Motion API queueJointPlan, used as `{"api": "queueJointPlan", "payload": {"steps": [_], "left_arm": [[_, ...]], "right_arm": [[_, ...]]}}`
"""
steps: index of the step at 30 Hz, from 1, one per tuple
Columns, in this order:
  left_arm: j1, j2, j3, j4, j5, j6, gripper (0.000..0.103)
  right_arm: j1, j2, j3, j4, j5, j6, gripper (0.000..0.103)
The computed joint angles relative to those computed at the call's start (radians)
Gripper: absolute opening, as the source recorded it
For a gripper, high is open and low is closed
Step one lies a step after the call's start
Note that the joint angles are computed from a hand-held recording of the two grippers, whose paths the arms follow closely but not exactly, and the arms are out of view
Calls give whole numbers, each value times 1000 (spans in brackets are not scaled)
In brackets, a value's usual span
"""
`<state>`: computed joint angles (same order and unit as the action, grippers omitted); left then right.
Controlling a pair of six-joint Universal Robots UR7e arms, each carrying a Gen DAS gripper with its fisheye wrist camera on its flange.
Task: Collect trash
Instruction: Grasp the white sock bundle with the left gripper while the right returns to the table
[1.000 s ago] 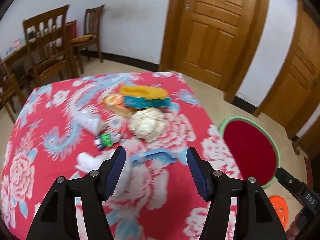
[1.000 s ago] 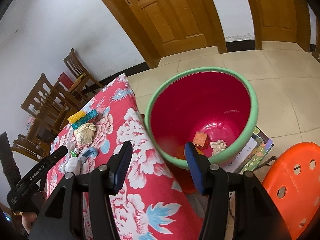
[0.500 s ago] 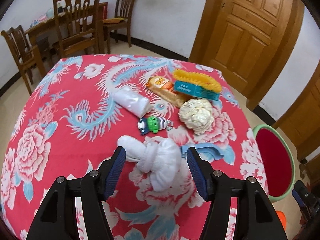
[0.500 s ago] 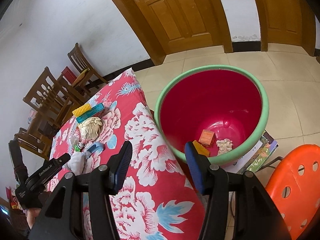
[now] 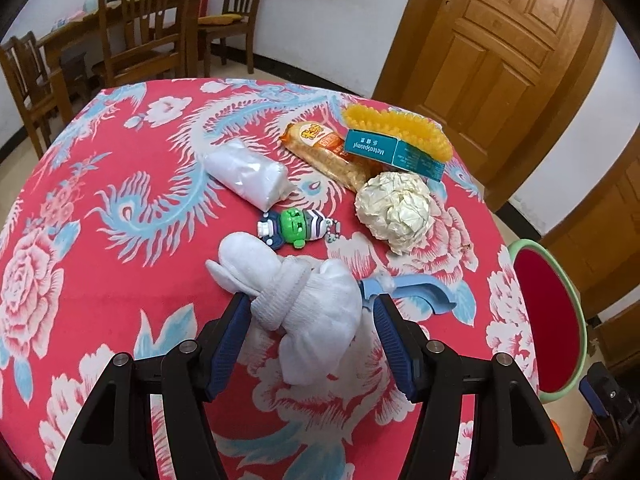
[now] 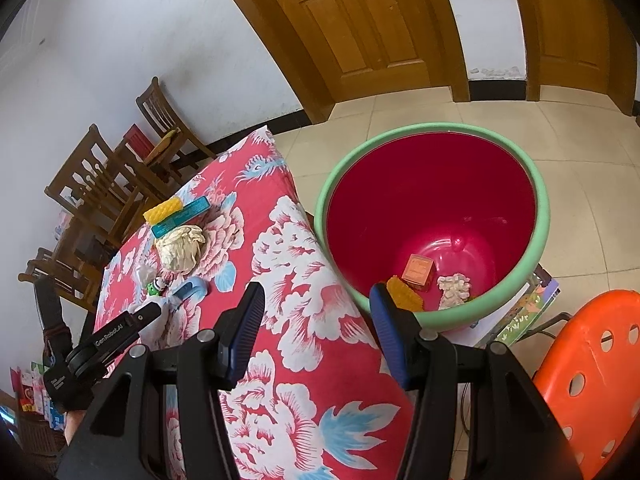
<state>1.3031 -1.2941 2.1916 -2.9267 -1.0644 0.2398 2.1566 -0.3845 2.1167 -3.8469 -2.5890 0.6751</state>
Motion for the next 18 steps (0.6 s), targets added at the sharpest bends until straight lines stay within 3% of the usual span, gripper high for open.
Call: {"api": "queueJointPlan", "payload": {"steps": [3, 5, 9, 18], "left_arm": [[3, 4, 0, -18, -3, 27, 65], [8, 1, 0, -19, -13, 39, 51], [23, -8, -9, -2, -38, 48, 41], [28, -50, -2, -15, -59, 83, 39]], "right_arm": [[-2, 0, -6, 10, 4, -1, 57], [-3, 2, -13, 19, 7, -3, 57], [-4, 5, -26, 34, 17, -11, 57], [-7, 17, -78, 82, 37, -49, 57]]}}
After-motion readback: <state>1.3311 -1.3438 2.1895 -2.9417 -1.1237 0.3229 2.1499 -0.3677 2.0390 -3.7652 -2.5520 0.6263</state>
